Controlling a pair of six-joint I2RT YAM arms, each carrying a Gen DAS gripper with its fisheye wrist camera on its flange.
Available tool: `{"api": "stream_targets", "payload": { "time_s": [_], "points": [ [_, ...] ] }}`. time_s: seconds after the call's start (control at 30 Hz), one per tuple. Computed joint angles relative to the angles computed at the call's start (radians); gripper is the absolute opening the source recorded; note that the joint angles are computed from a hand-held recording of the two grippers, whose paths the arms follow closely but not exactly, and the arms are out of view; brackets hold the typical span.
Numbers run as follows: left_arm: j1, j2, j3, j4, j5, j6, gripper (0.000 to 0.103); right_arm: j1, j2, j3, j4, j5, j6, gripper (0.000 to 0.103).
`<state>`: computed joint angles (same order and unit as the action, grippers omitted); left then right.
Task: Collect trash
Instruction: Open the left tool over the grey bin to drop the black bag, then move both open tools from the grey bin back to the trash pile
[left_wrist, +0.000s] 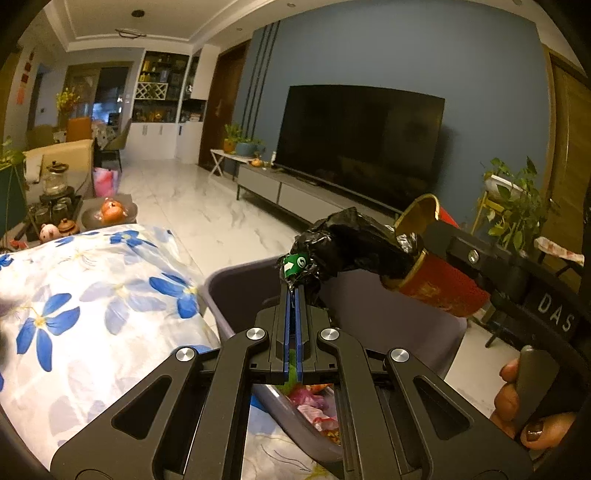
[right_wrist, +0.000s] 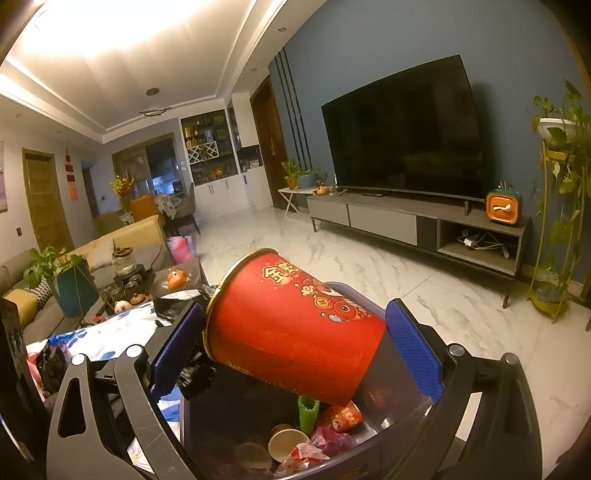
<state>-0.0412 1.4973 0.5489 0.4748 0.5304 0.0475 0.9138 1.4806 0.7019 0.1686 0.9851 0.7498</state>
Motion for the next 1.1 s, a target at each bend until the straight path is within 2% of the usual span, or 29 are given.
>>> {"api": "stream_targets", "payload": {
  "time_s": [0.13, 0.2, 0.27, 0.3, 0.33, 0.4, 0.43, 0.53, 0.63, 0.8, 0.87, 1.03, 1.1],
  "points": [
    [-0.008, 0.023, 0.014, -0.013, 0.012, 0.009, 0.002, -0.006, 0.006, -0.005, 0.036, -0.01, -0.018, 0.094],
    [0.004, 0.04, 0.021, -0.027, 0.048, 0.016, 0.002, 0.008, 0.026, 0.019, 0.025, -0.003, -0.01, 0.095],
    [0.008, 0.043, 0.023, -0.048, 0.059, 0.04, 0.009, 0.004, 0.032, 0.017, 0.043, -0.011, -0.02, 0.095],
    [0.009, 0.046, 0.024, -0.05, 0.057, 0.047, 0.022, 0.001, 0.041, 0.021, 0.05, -0.013, -0.024, 0.095],
    [0.013, 0.046, 0.022, -0.05, 0.059, 0.049, 0.041, 0.0, 0.046, 0.023, 0.052, -0.015, -0.024, 0.095],
    [0.035, 0.045, 0.005, -0.021, 0.07, 0.035, 0.063, -0.012, 0.06, 0.024, 0.064, -0.032, -0.023, 0.091],
    [0.048, 0.043, -0.004, -0.009, 0.072, 0.028, 0.067, -0.022, 0.06, 0.024, 0.063, -0.042, -0.025, 0.091],
    [0.09, 0.036, -0.016, -0.007, 0.08, 0.021, 0.074, -0.032, 0.08, 0.014, 0.099, -0.062, -0.029, 0.091],
    [0.142, 0.027, -0.023, -0.025, 0.094, 0.01, 0.075, -0.029, 0.093, 0.016, 0.108, -0.084, -0.02, 0.091],
    [0.221, -0.081, -0.114, 0.012, 0.06, 0.022, 0.081, 0.027, 0.109, 0.038, 0.064, -0.032, -0.004, 0.091],
    [0.263, -0.119, -0.14, 0.012, 0.059, 0.035, 0.081, 0.046, 0.107, 0.044, 0.037, -0.011, 0.007, 0.095],
    [0.421, -0.202, -0.188, -0.023, 0.075, 0.084, 0.082, 0.123, 0.144, 0.089, -0.031, 0.046, 0.06, 0.095],
    [0.518, -0.199, -0.187, -0.039, 0.109, 0.11, 0.083, 0.152, 0.164, 0.107, -0.043, 0.065, 0.074, 0.095]
  ]
}}
